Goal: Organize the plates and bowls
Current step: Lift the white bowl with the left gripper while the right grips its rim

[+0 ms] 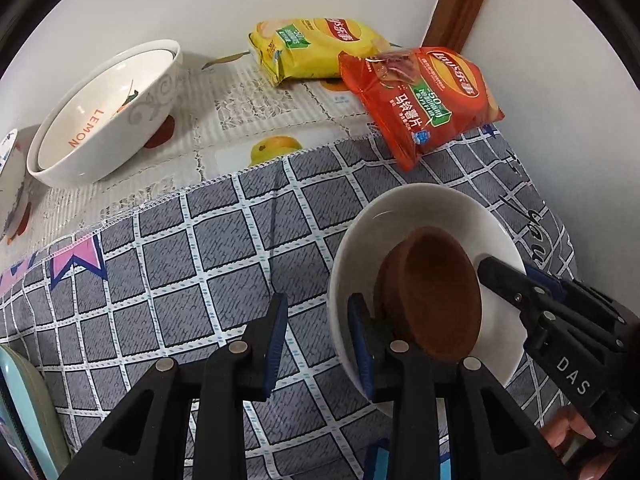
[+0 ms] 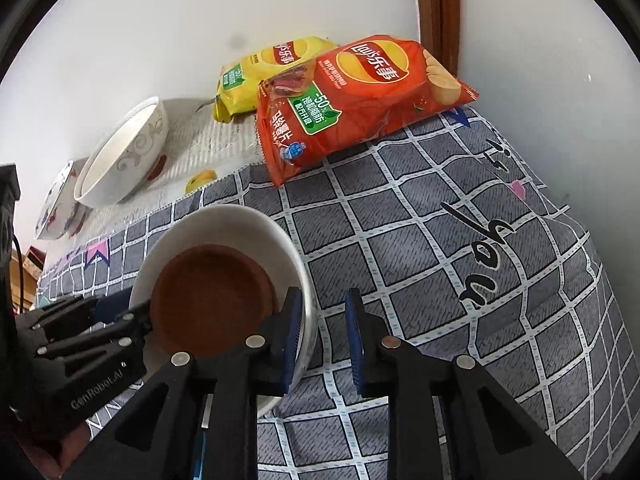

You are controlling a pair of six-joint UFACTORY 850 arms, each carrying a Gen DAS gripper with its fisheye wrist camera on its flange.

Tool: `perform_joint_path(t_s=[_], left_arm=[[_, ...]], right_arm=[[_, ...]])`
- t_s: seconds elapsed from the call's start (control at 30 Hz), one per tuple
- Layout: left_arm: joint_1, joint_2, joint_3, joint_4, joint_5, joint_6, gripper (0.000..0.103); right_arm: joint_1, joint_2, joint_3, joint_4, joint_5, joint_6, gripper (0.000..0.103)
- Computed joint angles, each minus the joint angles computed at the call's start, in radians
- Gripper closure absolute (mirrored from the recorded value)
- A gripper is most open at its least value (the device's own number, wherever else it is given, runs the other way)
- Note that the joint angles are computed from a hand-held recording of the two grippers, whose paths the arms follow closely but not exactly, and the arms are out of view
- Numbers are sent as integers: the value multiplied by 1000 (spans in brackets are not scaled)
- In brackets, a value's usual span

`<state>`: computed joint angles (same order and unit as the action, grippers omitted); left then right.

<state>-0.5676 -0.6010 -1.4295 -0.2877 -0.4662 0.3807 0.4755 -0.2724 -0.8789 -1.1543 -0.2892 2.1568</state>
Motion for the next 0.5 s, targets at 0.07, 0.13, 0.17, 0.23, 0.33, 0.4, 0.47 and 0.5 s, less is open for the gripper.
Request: perform_joint_path(t_s=[0.07,0.13,0.17,0.23,0.33,0.4,0.47,0.5], left_arm=[[1,1,6,-22,7,20,79],[7,-1,9,-98,-3,81,85],[9,-2,10,-135,-7,111,90],[7,-1,15,-151,5,113,90],[9,2,24,-179,23,124,91],[8,3,28,-181,31,126,91],[4,-1,24,-146,32,112,91],[5,-2,22,-152,29,119,91]], right_arm=[[5,-5,0,-48,-13,52,83],[1,-7,1,-74,6,79,84],[-7,-11,-2,-47,33,44,86],[-20,-18,-9,26,71,-44,89],[-26,-25,-13,35,93,-50,91],[-25,-25,-13,40,93,-45,91],[-25,-27,-16,71,90,-78,91],[-26,-27,-18,101,94,-111,91]])
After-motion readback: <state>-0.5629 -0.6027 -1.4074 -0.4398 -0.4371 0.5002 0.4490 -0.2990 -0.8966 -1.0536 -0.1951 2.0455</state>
